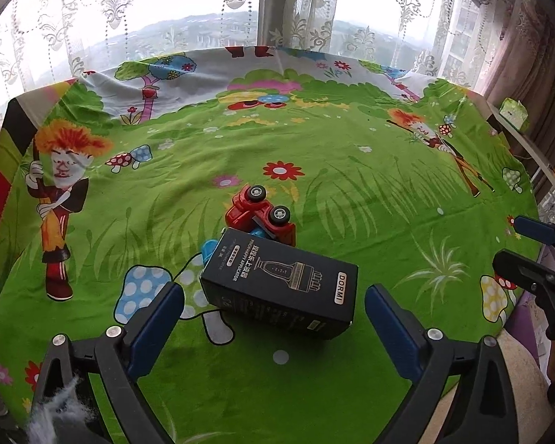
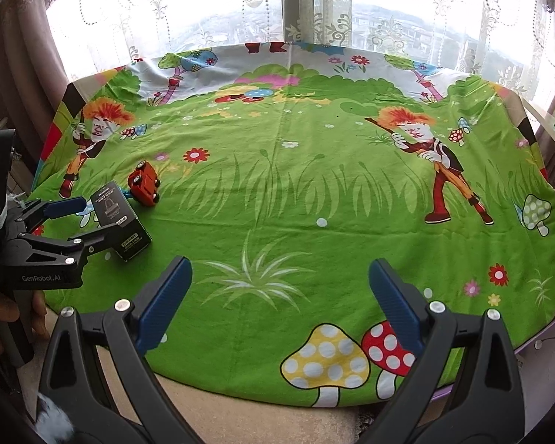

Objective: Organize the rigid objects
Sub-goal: 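Grasp the black DORMI box with the left tool, then grasp the red-and-blue toy truck with the right tool while the left tool holds the black box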

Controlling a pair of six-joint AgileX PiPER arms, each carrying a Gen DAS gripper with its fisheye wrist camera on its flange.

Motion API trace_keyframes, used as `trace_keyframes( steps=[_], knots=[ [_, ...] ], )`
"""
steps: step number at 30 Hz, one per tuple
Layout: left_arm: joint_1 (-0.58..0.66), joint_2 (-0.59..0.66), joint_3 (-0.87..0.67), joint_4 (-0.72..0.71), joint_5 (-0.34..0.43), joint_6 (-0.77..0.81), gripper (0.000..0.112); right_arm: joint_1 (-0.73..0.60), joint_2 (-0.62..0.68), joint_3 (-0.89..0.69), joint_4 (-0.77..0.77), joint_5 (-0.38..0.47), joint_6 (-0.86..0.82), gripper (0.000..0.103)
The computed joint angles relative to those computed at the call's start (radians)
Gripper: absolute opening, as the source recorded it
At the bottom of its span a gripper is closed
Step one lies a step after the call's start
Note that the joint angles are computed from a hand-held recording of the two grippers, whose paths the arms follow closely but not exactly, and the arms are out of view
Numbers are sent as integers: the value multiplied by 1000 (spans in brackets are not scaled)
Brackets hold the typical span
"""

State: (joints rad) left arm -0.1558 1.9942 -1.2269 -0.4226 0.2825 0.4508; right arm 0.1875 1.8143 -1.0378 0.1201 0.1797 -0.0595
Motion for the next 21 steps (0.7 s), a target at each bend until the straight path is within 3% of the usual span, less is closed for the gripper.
trace_keyframes(
  steps=[3, 7, 9, 12, 16, 19, 21],
  knots=[
    [16, 26, -34, -33, 28, 49, 100, 8, 10, -15, -6, 7, 7, 98],
    [53, 60, -61, -227, 78, 241, 99, 23, 25, -39, -53, 16, 59, 98],
    [68, 64, -57, -329, 108, 339, 90, 34, 39, -59, -80, 25, 93, 98],
    [72, 48, -29, -377, 101, 376, 90, 54, 56, -87, -117, 32, 138, 98],
    [82, 3, 42, -450, 57, 400, 90, 92, 88, -140, -181, 43, 211, 98],
    [86, -43, 117, -506, -32, 398, 90, 118, 127, -193, -160, 59, 201, 97],
    [79, -74, 163, -451, -116, 295, 90, 137, 152, -231, -159, 70, 200, 96]
  ],
)
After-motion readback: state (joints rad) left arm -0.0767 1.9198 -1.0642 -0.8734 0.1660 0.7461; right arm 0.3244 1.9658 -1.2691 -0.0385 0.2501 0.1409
